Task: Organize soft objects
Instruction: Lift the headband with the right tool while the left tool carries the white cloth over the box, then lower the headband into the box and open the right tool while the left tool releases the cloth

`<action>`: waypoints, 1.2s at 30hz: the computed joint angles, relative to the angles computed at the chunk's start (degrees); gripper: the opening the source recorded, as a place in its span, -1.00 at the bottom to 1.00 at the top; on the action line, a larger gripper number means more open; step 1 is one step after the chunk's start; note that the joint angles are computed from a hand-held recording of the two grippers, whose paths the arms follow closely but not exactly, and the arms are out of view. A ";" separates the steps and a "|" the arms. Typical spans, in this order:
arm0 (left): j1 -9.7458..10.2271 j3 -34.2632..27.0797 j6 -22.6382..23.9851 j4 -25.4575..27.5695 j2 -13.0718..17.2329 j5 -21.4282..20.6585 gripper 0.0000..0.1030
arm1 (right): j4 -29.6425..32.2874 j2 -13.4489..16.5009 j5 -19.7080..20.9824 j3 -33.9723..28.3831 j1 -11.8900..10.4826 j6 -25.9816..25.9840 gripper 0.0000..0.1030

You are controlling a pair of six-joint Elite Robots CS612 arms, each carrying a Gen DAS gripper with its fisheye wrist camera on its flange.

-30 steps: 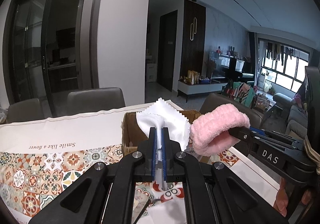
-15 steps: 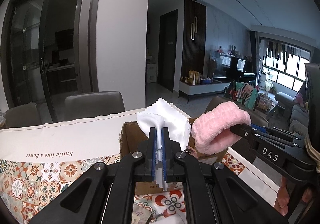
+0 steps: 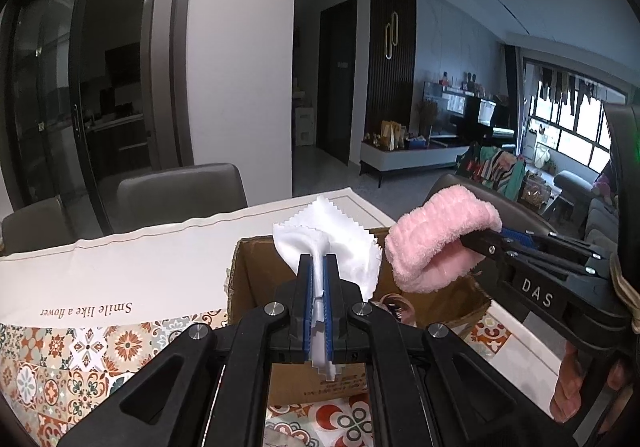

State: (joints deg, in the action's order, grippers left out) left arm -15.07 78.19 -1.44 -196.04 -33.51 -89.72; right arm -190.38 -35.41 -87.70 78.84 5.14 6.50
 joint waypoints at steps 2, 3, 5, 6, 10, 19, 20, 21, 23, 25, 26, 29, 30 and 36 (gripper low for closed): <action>-0.11 -0.73 0.44 0.90 0.45 0.49 -0.87 | 1.03 0.49 -0.07 -1.02 -0.08 -0.15 -0.70; -0.14 -0.97 0.53 1.23 0.62 0.63 -0.87 | 1.67 0.79 0.04 -1.60 -0.16 -0.05 -0.70; -0.16 -1.69 0.79 2.31 1.08 0.71 -0.86 | 2.95 1.28 0.56 -2.45 -0.27 0.58 -0.70; -0.15 -1.99 0.85 2.68 1.28 0.80 -0.86 | 3.80 1.55 1.19 -2.94 -0.39 0.80 -0.70; 0.13 -3.38 1.34 5.03 2.10 0.51 -0.86 | 7.24 2.56 3.45 -4.68 -0.71 0.67 -0.70; 0.30 -5.77 1.78 10.21 3.36 -0.46 -0.85 | 14.24 3.85 5.50 -7.32 -0.75 -0.33 -0.69; 0.23 -5.83 2.09 10.39 3.42 -0.32 -0.85 | 14.70 3.92 5.81 -7.44 -0.82 -0.28 -0.68; 0.20 -5.88 2.30 10.63 3.44 -0.32 -0.85 | 15.10 3.96 6.09 -7.52 -0.87 -0.16 -0.68; 0.20 -5.99 2.73 11.13 3.46 -0.41 -0.83 | 16.97 3.97 7.17 -7.87 -1.00 -0.37 -0.67; 0.19 -6.03 2.99 11.63 3.42 -0.41 -0.75 | 18.88 4.01 7.86 -8.26 -1.00 -0.96 -0.65; 0.19 -6.16 3.14 11.81 3.49 -0.58 -0.68 | 19.84 3.93 7.96 -8.31 -0.99 -1.61 -0.65; 0.10 -5.58 3.39 10.99 3.26 -0.27 -0.54 | 20.46 3.65 7.71 -7.96 -0.82 -3.10 -0.54; 0.07 -5.38 3.40 10.79 3.16 -0.22 -0.52 | 20.58 3.46 7.84 -7.73 -0.83 -3.37 -0.43; -0.02 -4.29 3.30 8.78 2.55 1.68 -0.32 | 19.72 2.65 8.50 -6.52 -0.85 -3.09 -0.17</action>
